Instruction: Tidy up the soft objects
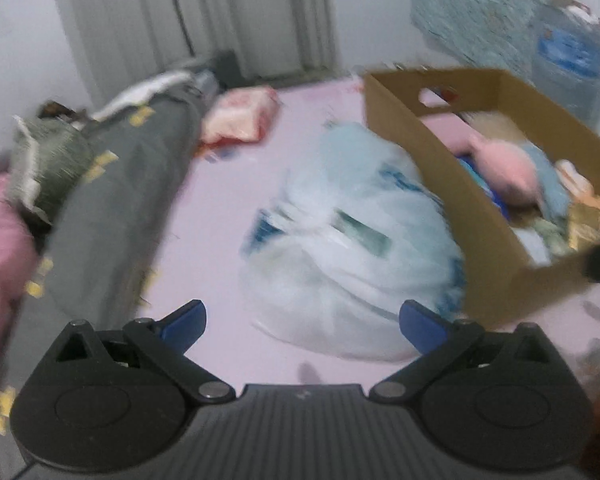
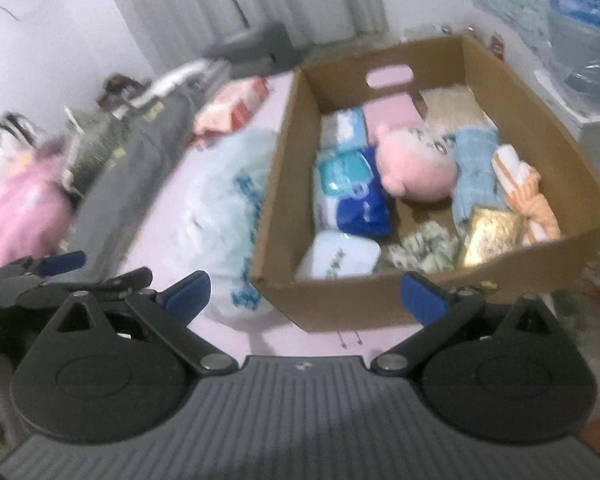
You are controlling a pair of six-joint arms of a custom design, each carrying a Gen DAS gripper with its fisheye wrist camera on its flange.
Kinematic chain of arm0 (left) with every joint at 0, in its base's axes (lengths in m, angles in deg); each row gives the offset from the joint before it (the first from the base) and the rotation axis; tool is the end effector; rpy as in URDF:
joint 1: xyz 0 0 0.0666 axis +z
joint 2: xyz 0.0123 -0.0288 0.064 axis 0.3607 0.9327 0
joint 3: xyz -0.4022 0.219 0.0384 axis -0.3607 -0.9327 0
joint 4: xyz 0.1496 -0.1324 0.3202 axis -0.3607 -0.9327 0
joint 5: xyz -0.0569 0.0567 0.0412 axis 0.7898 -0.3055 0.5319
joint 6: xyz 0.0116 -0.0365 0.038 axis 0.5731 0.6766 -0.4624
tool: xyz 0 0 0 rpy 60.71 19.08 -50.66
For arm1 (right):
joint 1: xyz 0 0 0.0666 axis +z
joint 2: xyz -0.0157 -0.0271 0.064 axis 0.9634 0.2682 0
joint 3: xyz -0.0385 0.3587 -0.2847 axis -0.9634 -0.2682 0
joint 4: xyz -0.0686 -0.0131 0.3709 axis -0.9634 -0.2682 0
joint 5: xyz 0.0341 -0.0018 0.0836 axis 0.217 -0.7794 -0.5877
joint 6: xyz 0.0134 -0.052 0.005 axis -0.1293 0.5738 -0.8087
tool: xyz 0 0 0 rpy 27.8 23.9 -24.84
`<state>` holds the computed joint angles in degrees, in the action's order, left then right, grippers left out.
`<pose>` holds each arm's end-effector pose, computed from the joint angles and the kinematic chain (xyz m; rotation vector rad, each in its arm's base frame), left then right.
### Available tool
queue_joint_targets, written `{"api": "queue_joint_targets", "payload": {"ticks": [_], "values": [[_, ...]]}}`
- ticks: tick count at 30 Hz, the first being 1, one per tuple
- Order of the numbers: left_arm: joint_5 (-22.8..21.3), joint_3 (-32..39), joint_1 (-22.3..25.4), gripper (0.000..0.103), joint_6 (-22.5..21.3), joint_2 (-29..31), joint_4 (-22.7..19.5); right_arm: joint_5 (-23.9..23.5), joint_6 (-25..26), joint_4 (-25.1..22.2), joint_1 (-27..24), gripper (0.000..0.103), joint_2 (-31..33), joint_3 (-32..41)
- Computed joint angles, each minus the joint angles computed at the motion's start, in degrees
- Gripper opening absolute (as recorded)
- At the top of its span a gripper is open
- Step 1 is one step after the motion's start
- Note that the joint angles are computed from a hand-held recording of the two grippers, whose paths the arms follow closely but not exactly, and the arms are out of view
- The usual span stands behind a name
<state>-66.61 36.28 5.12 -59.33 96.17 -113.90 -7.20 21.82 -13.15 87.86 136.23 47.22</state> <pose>0.5276 -0.1457 0.4909 0.2882 2.4398 0.0938 0.5106 0.1248 0.5129 0.1451 2.4415 0.3992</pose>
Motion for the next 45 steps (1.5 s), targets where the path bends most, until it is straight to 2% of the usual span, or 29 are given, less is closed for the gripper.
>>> {"api": "queue_joint_targets", "payload": {"ticks": [5, 9, 15, 31, 45], "values": [[4.6, -0.4, -0.2, 0.103, 4.6, -0.5, -1.9, 6.8, 1.0, -3.5, 2.8, 0.102, 1.0, 0.4], [6.2, -0.7, -0.5, 0.103, 6.1, -0.2, -3.2, 7.7, 1.3, -3.7, 3.7, 0.102, 1.3, 0.0], [6.0, -1.1, -0.7, 0.103, 7.4, -0.5, -3.4, 10.5, 1.8, -4.7, 4.4, 0.102, 2.4, 0.4], [4.1, -0.9, -1.1, 0.103, 7.6, -0.3, -3.9, 10.8, 1.8, -5.2, 4.2, 0.102, 3.0, 0.3], [3.1, 0.1, -1.5, 0.103, 7.4, 0.3, -4.6, 8.6, 2.2, -5.1, 3.0, 0.102, 3.7, 0.7]]}}
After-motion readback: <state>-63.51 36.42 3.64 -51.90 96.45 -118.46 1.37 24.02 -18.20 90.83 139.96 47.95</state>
